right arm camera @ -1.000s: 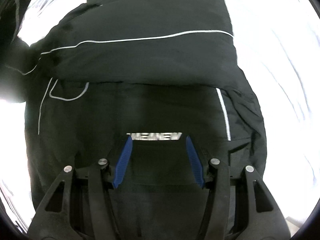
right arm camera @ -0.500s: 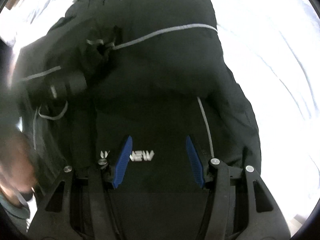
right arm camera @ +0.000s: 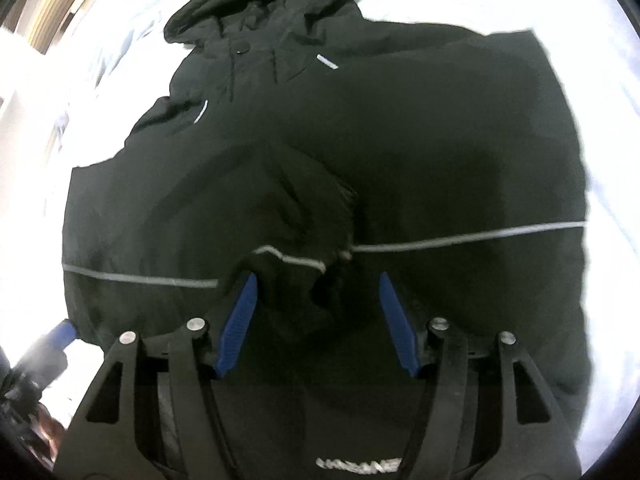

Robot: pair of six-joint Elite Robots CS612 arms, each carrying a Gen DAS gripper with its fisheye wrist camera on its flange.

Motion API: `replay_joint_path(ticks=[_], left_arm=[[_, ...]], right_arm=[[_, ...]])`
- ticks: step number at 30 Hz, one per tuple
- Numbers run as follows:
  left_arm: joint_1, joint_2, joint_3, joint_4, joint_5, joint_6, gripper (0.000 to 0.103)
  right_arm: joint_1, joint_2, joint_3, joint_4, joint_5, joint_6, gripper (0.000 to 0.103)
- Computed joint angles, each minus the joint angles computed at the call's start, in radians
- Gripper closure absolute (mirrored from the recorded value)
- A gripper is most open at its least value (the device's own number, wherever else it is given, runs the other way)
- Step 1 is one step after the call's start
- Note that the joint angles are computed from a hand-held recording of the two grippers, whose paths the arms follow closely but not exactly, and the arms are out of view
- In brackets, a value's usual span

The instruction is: Fold large clothes

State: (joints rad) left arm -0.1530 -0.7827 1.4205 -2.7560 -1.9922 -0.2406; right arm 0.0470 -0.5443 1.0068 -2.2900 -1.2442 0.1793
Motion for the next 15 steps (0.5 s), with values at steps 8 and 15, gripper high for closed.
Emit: replay_joint_path(ticks=[8,15], left_arm=[[0.029,0.009,-0.036,-0.011,0.136,-0.092,0.060],[0.026,0.059,-0.114,-0.008,0.119,-0.068,0.060]], right_arm=[[-0.002,-0.076,0.082,-0.113,0.022,-0.022,0.084],[-0.039,-0.195,0.228,-0.318,-0.187,-0.031,0.084]])
